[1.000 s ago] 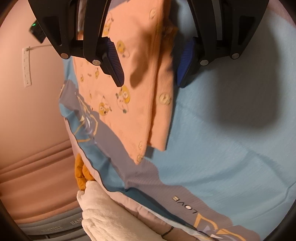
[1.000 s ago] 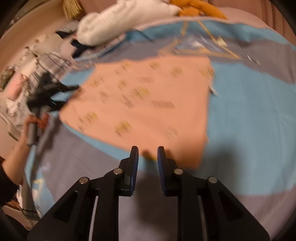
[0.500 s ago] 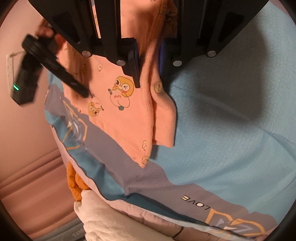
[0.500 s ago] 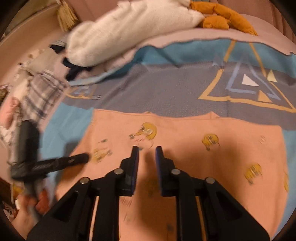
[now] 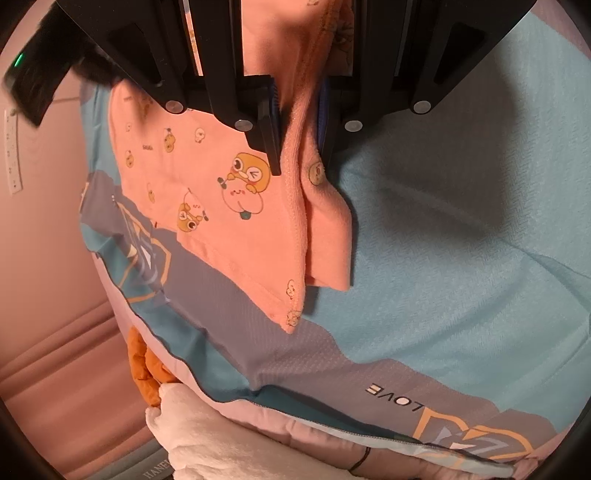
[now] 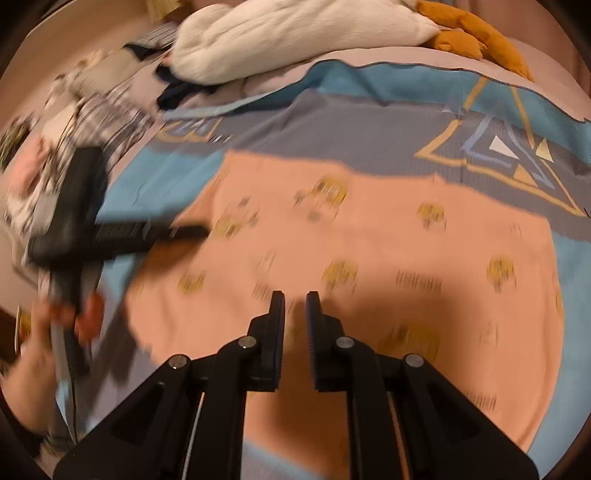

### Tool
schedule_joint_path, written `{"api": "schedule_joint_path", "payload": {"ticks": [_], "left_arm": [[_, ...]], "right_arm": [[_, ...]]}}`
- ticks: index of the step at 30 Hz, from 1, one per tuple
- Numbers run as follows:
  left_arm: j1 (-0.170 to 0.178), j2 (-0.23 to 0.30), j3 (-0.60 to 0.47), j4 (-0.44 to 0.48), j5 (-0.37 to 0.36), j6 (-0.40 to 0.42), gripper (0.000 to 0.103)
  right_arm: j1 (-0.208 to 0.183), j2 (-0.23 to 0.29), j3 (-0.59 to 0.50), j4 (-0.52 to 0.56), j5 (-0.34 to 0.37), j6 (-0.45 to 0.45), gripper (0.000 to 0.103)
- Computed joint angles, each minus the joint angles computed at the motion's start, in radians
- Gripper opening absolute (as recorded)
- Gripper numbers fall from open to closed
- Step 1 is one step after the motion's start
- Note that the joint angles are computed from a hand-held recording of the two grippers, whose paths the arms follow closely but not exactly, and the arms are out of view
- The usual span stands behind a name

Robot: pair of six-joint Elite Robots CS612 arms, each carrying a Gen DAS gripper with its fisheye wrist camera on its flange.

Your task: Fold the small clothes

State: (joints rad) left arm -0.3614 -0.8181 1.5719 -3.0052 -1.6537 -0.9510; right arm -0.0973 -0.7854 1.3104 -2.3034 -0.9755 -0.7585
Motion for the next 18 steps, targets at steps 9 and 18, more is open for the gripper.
{"api": "schedule_joint_path", "payload": {"ticks": [9, 18], "left_arm": [[-0.044, -0.044, -0.032, 0.072, 0.083, 0.111, 0.012], [-0.107, 0.001, -0.171, 0.230, 0.076, 0.305, 0.012]], "right_arm": [[-0.018, -0.024, 0.042, 0.115, 0.025, -0.087, 0.013], [-0.095, 0.103, -0.124, 0.263, 0.458, 0.365, 0.060]]}}
